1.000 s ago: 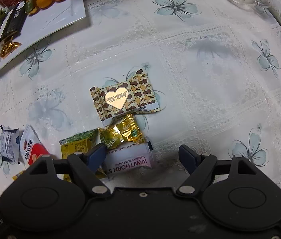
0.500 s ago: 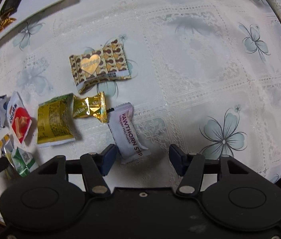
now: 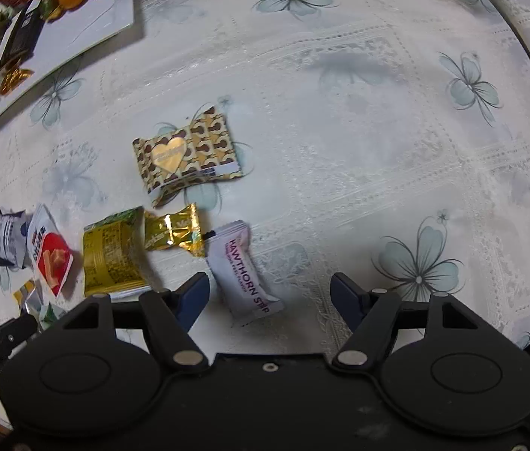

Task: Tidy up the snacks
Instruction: 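Grasp the yellow-silver packet with the left gripper while the right gripper grasps the white HAWTHORN STRIP packet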

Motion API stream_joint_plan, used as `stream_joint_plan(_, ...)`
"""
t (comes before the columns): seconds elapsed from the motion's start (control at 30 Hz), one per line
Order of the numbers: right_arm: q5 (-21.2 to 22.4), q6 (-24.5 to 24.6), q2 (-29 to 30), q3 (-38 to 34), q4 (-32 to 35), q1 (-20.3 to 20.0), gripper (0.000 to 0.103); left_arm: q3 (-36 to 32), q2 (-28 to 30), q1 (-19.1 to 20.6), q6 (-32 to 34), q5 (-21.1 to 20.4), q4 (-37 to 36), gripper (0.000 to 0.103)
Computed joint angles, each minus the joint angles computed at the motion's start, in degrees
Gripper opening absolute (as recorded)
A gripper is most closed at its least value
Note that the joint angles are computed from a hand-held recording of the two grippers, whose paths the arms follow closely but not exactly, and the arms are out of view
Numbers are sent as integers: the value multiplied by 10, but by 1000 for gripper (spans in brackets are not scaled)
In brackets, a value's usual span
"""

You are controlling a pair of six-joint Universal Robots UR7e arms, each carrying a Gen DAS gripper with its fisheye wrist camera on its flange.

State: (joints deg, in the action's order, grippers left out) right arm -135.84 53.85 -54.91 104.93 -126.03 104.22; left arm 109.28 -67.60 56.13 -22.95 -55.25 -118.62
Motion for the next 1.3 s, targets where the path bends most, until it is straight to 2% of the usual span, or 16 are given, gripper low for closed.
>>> stream_joint_plan(0.13,-5,-33,28,-19,13,9,68,-4,0,7,-13,2,6,35)
stream_joint_plan(0.27,-7,-29,44,-31,43,9,53,-4,0,8,-25,6,12,35)
stream_joint_plan(0.63,-11,-28,35,-16,17,6,49,5,-4,9,-34,3,-9,35)
stream_joint_plan(0.77,-14,-24,34,-11,15,10,49,7,-1,6,-33,12,-15,44)
stream_joint_plan(0.87,-11,-22,29,-5,12,12,49,5,-5,9,-50,14,-5,45)
stream_joint_plan(1.13,-7,-25,26,-7,10,6,50,6,-3,16,-49,-9,-33,45)
stream_joint_plan(1.3,-9,-30,28,-7,10,8,49,-3,-3,23,-61,-40,-21,46)
